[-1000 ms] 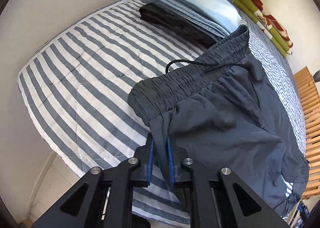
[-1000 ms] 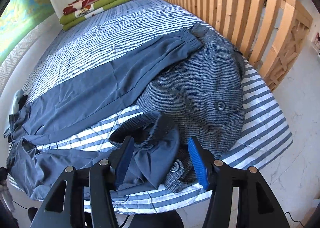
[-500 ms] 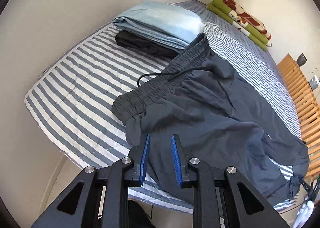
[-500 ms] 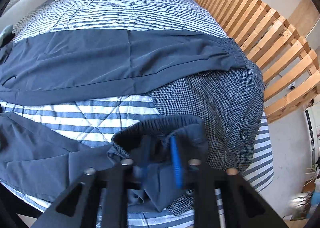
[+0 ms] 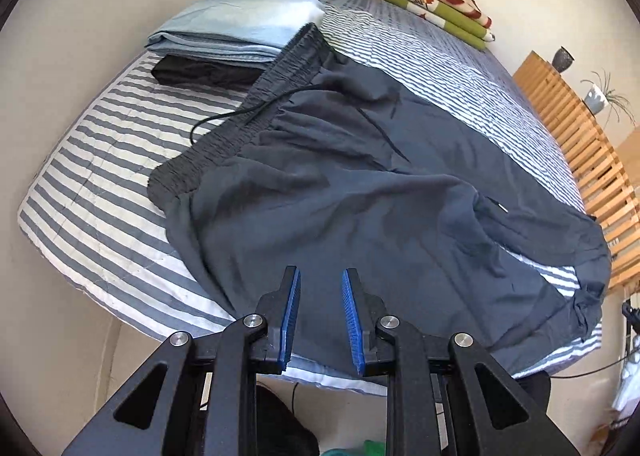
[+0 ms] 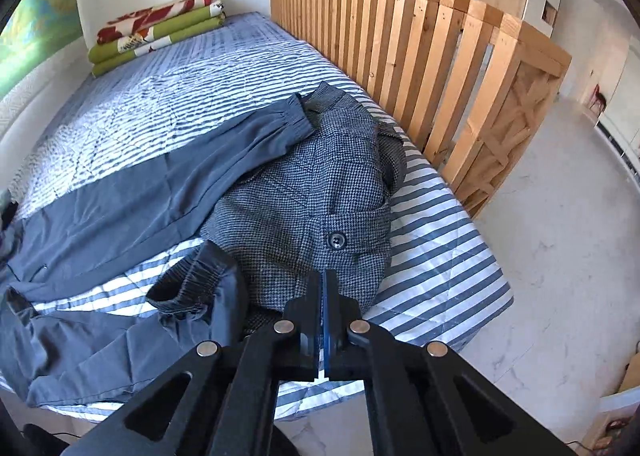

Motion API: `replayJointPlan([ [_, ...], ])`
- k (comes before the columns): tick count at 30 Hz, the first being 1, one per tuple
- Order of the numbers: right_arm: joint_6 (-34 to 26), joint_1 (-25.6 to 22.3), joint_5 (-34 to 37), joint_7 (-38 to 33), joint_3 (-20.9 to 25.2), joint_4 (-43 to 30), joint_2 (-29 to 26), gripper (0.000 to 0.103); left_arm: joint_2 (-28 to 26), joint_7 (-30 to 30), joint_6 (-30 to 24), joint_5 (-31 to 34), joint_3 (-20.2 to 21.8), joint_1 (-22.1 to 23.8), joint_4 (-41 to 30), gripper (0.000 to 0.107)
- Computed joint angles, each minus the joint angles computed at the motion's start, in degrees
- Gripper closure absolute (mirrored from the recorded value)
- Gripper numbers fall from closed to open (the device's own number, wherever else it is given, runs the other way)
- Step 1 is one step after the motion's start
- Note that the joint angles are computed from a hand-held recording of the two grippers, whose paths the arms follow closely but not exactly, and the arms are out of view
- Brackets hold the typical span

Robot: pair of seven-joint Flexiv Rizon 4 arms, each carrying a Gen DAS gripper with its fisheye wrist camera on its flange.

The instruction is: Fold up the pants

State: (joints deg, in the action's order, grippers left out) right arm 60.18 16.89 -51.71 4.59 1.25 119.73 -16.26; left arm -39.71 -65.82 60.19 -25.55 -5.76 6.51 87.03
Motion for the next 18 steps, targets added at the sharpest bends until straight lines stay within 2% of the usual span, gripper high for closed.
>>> replayJointPlan([
  [1,4.14,-1.02,1.65,-1.88,0.67,-0.16,-0.73,0.083,-0.11,0.29,-0.39,0.13,-0.28,-0.22,-0.04,0.084],
  [2,7.01,-1.34,3.7,-3.65,1.23,-0.96,-1.9,0.06,-0.18,0.53,-0.49,0.02,-0.65,-0.38,0.05,0.084],
  [3,8.82,-1.15,6.07,-5.13,1.65,-2.39,-3.5,0.051,-0.18,0.9,-0.67,-0.33,-1.18,-0.42,0.21,0.084],
  [4,8.73,-0.59,9.07,-6.58,2.25,-4.16,-5.01,0.048,-0.11,1.35,-0.86,-0.74,-1.71,-0.42,0.47,0.084],
  [6,5.17,-0.22,17.48,-10.67,4.59,-9.92,-9.18,0.048,0.11,2.39,-1.04,-1.19,-2.31,-0.66,0.95,0.084],
  [10,-0.77,1.05,29.36,-11.39,5.81,-18.61,-15.89,0.048,0.43,3.59,-1.51,-1.54,-2.52,-1.38,1.51,0.084],
  [14,-7.55,4.19,31.99,-11.65,3.01,-23.05,-19.16,0.05,0.45,4.53,-2.63,-1.65,-2.31,-1.66,1.55,0.084],
  [15,-7.06,4.56,32.28,-11.28,2.5,-22.6,-19.15,0.055,0.43,4.86,-3.05,-1.64,-2.31,-1.69,1.51,0.084],
  [17,-5.47,3.48,34.73,-13.48,3.77,-21.63,-18.84,0.087,0.43,5.58,-3.57,-1.35,-2.18,-1.94,1.5,0.084],
  [18,-3.83,2.56,36.14,-15.67,4.8,-20.82,-18.49,0.091,0.36,5.94,-3.77,-1.03,-2.0,-2.12,1.36,0.084],
])
